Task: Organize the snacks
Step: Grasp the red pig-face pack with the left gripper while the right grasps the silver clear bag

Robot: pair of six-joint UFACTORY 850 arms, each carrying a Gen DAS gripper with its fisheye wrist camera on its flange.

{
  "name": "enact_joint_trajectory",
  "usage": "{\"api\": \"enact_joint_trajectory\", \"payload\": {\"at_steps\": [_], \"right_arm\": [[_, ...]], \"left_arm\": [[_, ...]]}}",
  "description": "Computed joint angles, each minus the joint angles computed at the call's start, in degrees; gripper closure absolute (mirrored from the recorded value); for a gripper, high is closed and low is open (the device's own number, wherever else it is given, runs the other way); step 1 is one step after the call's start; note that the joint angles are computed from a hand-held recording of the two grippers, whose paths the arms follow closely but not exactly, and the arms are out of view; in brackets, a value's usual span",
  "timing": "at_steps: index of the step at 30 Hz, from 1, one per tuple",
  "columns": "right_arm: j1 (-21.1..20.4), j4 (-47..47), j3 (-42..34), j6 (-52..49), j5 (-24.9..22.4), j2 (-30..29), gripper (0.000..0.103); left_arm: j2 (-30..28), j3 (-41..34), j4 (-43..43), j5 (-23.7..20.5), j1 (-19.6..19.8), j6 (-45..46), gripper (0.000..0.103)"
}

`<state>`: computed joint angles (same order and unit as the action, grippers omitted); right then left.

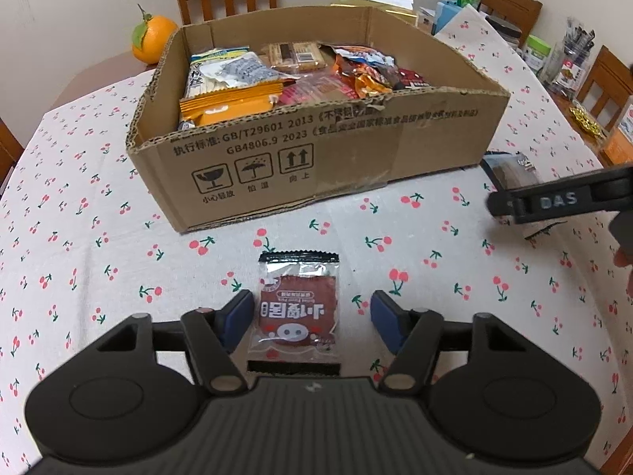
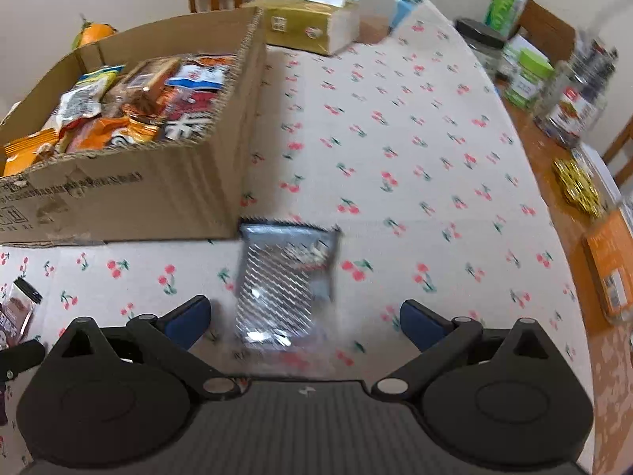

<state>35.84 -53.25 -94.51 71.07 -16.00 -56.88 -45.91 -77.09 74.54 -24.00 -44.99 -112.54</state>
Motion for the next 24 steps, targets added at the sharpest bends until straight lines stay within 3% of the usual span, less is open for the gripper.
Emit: {"api": "enact_joint_trajectory", "payload": {"at_steps": [2,4,5,7,9,17,21,24], "right_arm": [[0.28,-2.12,-0.58,1.40,0.52,-0.40,0.004],[0.58,-5.43,-0.26,3.85,1.08,-0.08,0.018],[0.71,-6.44,-0.12,4.58,1.19,0.09,0.022],[0.83,-9.75,0.58,7.29,1.82,0.60,0.041],[0.91,-11.06,0.97,8.41,1.65,0.93,0.049],[0.43,-5.81,1.35,3.73,2.25,1.33,0.044],[0.81,-11.87,1.00,10.06,1.85,0.76,0.039],[0.91,-11.39,1.21,9.27,1.39,1.08,0.050]], "left_arm": [[0.10,0.04,0.32,-0.16,-0.25,-0.46,0.051],[0.19,0.08,0.43,-0.22,-0.39,-0.88,0.057],[0.15,-0.04,0.13,-0.26,-0.42,-0.55,0.057],[0.12,-0.15,-0.08,-0.22,-0.37,-0.35,0.058],[0.12,-0.27,-0.56,-0.05,-0.29,0.55,0.058],[-0.10,-0.85,-3.05,-0.05,-0.17,3.96,0.056],[-0.16,-0.98,-2.99,0.14,-0.24,4.21,0.058],[0.05,-0.65,-2.59,0.56,-0.21,4.36,0.060]]}}
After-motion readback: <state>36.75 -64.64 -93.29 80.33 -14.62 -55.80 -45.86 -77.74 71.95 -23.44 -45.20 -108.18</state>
